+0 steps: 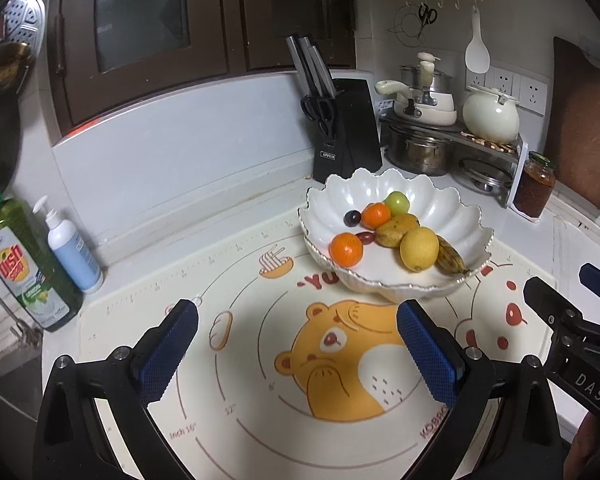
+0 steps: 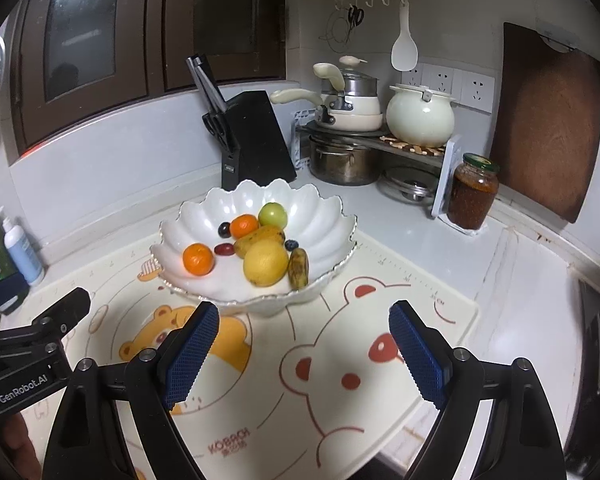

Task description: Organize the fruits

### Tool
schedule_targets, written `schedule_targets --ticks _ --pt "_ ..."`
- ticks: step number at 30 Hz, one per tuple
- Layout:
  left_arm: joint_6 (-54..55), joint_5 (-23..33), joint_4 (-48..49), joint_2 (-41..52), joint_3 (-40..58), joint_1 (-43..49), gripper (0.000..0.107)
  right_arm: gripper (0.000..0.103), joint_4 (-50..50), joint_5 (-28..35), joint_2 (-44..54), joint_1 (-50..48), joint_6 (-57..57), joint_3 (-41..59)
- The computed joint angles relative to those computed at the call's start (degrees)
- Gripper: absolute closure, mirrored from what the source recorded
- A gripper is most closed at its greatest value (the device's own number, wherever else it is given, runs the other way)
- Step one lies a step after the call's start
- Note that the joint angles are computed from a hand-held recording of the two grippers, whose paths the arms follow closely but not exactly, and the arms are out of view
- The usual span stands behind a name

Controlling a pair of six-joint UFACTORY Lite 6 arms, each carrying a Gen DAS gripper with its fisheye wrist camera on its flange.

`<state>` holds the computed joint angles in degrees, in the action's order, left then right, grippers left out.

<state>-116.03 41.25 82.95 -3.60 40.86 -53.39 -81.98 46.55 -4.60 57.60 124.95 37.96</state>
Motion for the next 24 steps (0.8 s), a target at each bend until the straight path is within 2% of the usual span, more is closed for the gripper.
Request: schedule_targets --ticks 7,19,24 --pt "-1.9 4.51 -2.35 -4.71 -5.21 -6.43 0.006 0.015 3.95 5.72 -3.29 6.73 1.16 -3.5" --pt "-4.79 8.48 -6.11 -8.97 -11.13 -14.44 0.006 0.015 9.22 11.67 -6.2 16.27 3.21 -6.42" --pt "-5.55 12.3 -8.26 -11.27 -13.15 -19.17 0.006 0.015 11.4 13.17 -6.51 21.14 6.27 -7.91"
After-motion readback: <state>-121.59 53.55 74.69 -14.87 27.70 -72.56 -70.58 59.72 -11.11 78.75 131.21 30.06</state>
